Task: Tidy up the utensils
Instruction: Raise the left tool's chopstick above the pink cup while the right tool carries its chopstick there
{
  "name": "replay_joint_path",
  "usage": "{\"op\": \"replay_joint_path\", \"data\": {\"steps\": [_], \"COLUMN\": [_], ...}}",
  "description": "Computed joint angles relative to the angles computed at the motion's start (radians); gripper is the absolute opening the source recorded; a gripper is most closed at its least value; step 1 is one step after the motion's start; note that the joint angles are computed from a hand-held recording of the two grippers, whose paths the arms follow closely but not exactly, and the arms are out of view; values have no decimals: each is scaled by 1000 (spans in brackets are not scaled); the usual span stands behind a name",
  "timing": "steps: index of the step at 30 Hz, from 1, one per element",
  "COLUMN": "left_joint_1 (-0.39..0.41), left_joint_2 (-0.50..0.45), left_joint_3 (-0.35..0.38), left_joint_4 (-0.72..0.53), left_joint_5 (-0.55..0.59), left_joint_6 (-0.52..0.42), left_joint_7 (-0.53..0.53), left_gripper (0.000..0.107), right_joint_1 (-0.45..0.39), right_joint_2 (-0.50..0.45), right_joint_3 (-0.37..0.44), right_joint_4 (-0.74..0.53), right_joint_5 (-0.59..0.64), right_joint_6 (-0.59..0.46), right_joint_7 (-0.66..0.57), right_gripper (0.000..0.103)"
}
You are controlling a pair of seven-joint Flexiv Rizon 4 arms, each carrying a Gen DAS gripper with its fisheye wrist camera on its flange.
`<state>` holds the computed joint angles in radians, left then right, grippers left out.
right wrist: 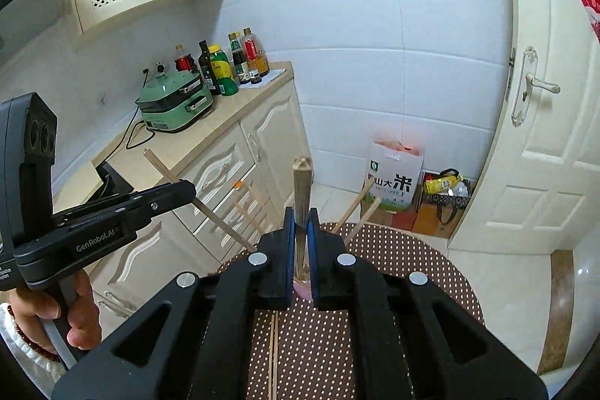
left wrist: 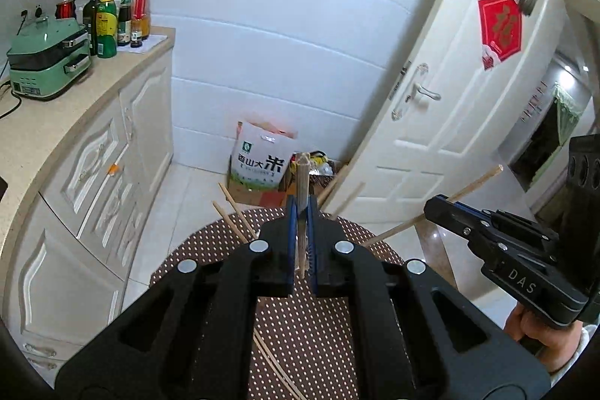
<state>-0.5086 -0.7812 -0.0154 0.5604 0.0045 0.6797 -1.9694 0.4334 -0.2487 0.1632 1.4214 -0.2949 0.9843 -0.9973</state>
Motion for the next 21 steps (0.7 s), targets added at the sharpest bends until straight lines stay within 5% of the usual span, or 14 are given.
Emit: {"op": "replay_joint_path", "data": {"steps": [10, 21], "left_joint_1": [-9, -8], "left_joint_2": [-70, -8], "left_joint_3": [32, 20], "left_joint_4": [-119, 49], "left_joint_5": [36, 48], "left_joint_6": [-67, -51], "left_joint_7": [-26, -45], "left_gripper": [5, 5], "right_joint_1": [11, 17], "right_joint_2": [-46, -46], "right_joint_3": [-7, -1], "right_joint_4": [-37, 6], "right_joint_5": [-8, -2], "right_joint_6": [-26, -52], "right_joint_7": [-26, -35], "right_gripper": [5, 5]}}
